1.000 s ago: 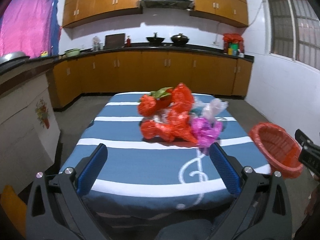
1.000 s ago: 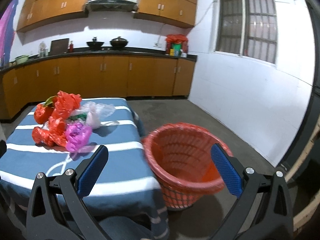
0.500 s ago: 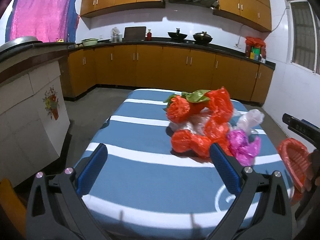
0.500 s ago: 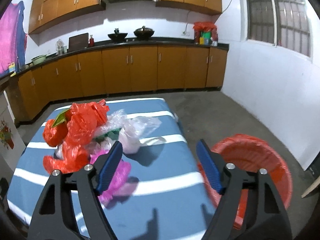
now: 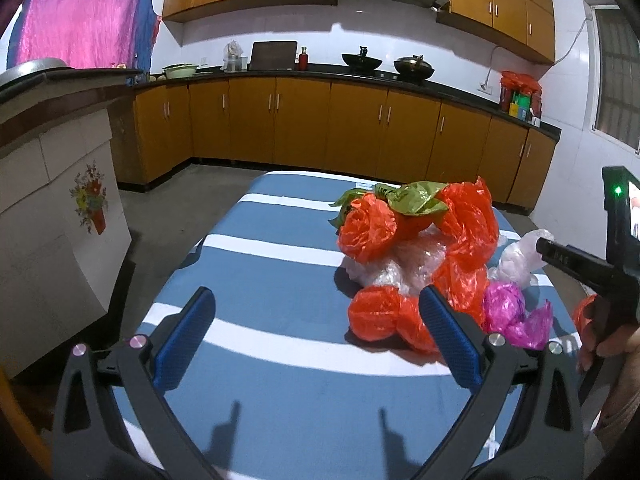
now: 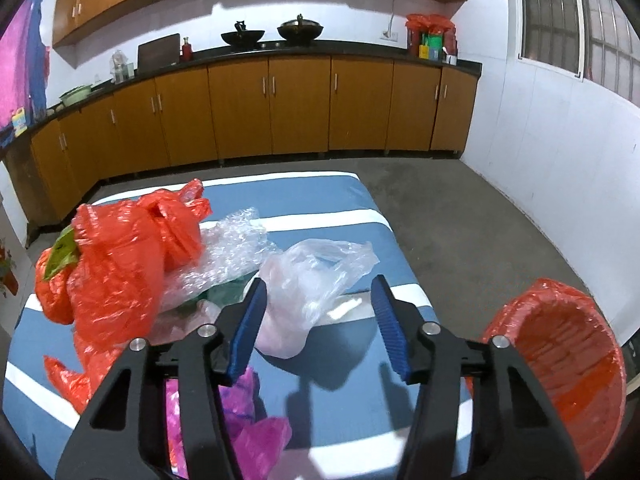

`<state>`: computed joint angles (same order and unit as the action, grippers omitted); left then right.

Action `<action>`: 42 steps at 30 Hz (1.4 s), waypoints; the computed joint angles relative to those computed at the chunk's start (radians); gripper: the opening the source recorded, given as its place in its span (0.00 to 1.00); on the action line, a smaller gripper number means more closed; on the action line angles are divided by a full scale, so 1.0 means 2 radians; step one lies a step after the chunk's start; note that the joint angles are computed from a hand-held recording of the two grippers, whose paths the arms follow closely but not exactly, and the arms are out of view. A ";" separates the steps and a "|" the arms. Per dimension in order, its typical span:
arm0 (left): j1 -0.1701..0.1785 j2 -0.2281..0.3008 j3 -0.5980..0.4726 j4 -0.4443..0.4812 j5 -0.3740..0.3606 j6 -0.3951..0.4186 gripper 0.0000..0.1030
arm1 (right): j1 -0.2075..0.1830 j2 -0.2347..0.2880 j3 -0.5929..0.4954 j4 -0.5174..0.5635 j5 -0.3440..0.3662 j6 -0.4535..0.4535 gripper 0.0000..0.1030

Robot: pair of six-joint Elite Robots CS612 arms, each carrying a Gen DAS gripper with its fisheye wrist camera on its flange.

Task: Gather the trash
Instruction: 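Move both tools forward toward the pile of plastic bags, then grasp the clear plastic bag with the right tool while the left tool grasps a red bag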

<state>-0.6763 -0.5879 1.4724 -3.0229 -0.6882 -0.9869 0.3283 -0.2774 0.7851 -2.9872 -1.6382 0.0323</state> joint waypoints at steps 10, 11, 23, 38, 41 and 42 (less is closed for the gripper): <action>0.009 0.013 -0.029 -0.025 -0.020 0.039 0.86 | -0.007 -0.003 0.005 0.018 0.052 0.005 0.02; 0.010 0.014 -0.031 -0.026 -0.021 0.041 0.84 | -0.008 -0.004 0.007 0.013 0.055 0.004 0.01; 0.012 0.020 -0.050 -0.034 -0.033 0.066 0.81 | -0.020 -0.015 0.027 -0.016 0.088 0.010 0.06; 0.016 0.026 -0.061 -0.023 -0.037 0.071 0.81 | -0.011 0.082 -0.179 0.112 0.054 -0.010 0.55; 0.017 0.027 -0.063 -0.025 -0.038 0.074 0.81 | -0.013 0.088 -0.193 0.138 0.068 -0.029 0.33; 0.017 0.027 -0.064 -0.026 -0.039 0.075 0.81 | -0.013 0.088 -0.193 0.147 0.074 -0.036 0.26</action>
<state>-0.6414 -0.5333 1.3445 -3.0747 -0.7661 -0.8369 0.3017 -0.1012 0.3983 -2.6930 -1.4897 -0.0403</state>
